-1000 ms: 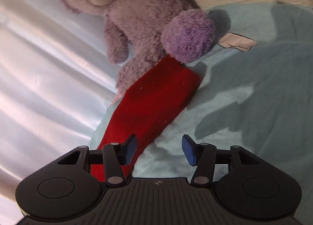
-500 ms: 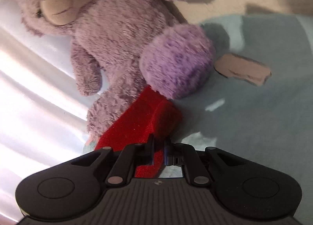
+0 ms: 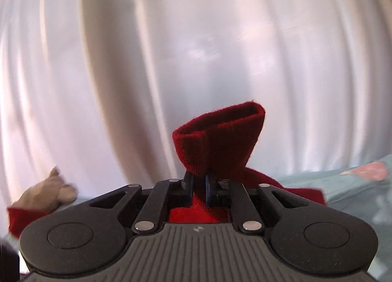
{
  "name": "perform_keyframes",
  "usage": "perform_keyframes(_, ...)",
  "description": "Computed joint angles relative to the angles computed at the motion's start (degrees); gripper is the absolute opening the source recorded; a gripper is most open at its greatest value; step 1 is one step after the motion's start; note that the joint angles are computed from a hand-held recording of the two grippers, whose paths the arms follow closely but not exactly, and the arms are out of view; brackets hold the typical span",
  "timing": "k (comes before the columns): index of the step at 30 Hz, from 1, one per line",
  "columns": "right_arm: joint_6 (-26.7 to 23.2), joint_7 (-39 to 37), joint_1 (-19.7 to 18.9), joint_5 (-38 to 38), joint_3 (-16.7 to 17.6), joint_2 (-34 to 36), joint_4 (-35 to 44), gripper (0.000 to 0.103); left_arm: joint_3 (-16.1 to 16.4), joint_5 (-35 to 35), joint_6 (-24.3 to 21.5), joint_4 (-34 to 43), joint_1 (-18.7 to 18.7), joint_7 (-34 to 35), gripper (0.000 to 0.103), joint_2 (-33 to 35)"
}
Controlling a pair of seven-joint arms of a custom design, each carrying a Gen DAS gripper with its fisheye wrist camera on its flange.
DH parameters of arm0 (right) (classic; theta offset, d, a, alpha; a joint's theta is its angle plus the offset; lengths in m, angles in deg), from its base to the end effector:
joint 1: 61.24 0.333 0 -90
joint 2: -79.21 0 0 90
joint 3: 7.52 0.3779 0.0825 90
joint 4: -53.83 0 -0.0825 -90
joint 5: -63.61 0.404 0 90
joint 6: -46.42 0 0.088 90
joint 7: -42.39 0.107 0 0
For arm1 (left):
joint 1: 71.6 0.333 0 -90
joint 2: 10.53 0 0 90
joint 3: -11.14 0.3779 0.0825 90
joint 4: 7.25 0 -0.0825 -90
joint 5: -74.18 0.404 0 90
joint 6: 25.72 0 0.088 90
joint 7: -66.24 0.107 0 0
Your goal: Fold small clothes
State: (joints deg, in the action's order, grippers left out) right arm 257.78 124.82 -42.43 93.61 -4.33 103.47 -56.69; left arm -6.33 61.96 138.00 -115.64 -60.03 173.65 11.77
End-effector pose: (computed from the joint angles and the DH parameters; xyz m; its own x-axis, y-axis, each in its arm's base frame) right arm 0.6640 0.1908 0.4648 0.0308 -0.9663 -0.2554 -0.3044 0.2343 -0.9233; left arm 0.7092 -0.0365 0.4175 -0.1948 -0.9751 0.1063 -0.8132 0.0999 -0.5734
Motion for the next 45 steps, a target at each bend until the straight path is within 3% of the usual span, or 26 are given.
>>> perform_keyframes(2, -9.0, 3.3, -3.5, -7.4, 4.2, 1.9, 1.6, 0.014, -2.3, -2.7, 0.4, 0.4, 2.5, 2.6, 0.103, 0.0)
perform_keyframes(3, -15.2, 3.4, -3.5, -7.5, 4.3, 2.2, 2.7, 0.022, -4.3, -4.9, 0.3, 0.8, 4.3, 4.9, 0.103, 0.3)
perform_keyframes(4, -20.4, 4.0, -1.7, -6.3, 2.5, 2.5, 3.4, 0.024, -6.4, -7.5, -0.1, 1.5, 6.3, 7.7, 0.103, 0.6)
perform_keyframes(5, -22.4, 5.2, -1.0, -5.4, 1.8, 2.4, 2.7, 0.024, -8.4, -10.1, -0.6, 2.4, 7.9, 10.6, 0.103, 1.1)
perform_keyframes(8, -20.1, 10.1, -3.1, -2.2, 3.8, 0.0, -2.3, 0.027, -11.9, -17.0, -4.1, 6.6, 10.4, 16.8, 0.103, 3.5)
perform_keyframes(11, -17.6, 15.3, -5.1, -0.3, 5.1, -3.4, -7.7, 0.029, -13.0, -21.4, -14.6, 14.2, 10.7, 19.1, 0.103, 8.3)
perform_keyframes(14, -15.0, 17.6, -0.8, 2.3, 0.9, -7.0, -13.2, 0.04, -10.8, -22.9, -23.5, 21.0, 8.5, 16.2, 0.103, 12.8)
perform_keyframes(18, -13.3, 21.1, -1.6, 1.4, 1.8, -8.7, -16.7, 0.041, -7.7, -25.5, -32.3, 28.8, 6.0, 10.4, 0.093, 17.8)
perform_keyframes(20, -12.4, 23.4, -3.0, -0.1, 3.0, -9.8, -18.9, 0.041, -6.5, -26.5, -34.5, 30.9, 4.9, 9.9, 0.09, 19.2)
perform_keyframes(22, -12.7, 24.0, -1.9, 0.4, 1.9, -9.9, -19.1, 0.041, -4.2, -25.0, -36.7, 32.9, 3.1, 7.4, 0.08, 19.8)
perform_keyframes(28, -12.2, 26.0, -1.8, -1.0, 1.5, -9.7, -19.1, 0.042, -3.8, -26.5, -39.3, 34.7, 3.5, 7.3, 0.073, 21.2)
perform_keyframes(31, -12.7, 26.1, -1.4, -1.3, 1.0, -9.2, -18.2, 0.042, -3.0, -25.9, -40.3, 36.5, 2.9, 6.2, 0.047, 22.3)
perform_keyframes(32, -12.6, 26.2, -1.4, -1.4, 1.0, -9.0, -18.0, 0.042, -2.7, -25.2, -41.1, 37.5, 2.5, 5.4, 0.029, 22.9)
perform_keyframes(34, -12.6, 26.3, -1.5, -1.8, 1.2, -8.6, -17.5, 0.042, -2.4, -24.1, -42.6, 39.5, 2.1, 4.1, 0.024, 24.0)
perform_keyframes(35, -12.6, 26.1, -1.0, -1.4, 0.7, -8.4, -17.1, 0.042, -2.3, -23.6, -42.5, 40.0, 1.8, 3.8, 0.016, 24.2)
perform_keyframes(41, -12.9, 23.5, 1.5, 0.7, -1.8, -7.8, -15.2, 0.041, -5.1, -29.1, -36.1, 35.3, 6.0, 12.5, 0.015, 18.9)
perform_keyframes(45, -12.9, 21.8, 2.4, 2.5, -3.0, -7.1, -13.5, 0.042, -2.1, -27.4, -32.0, 33.7, 5.6, 14.9, 0.015, 16.2)
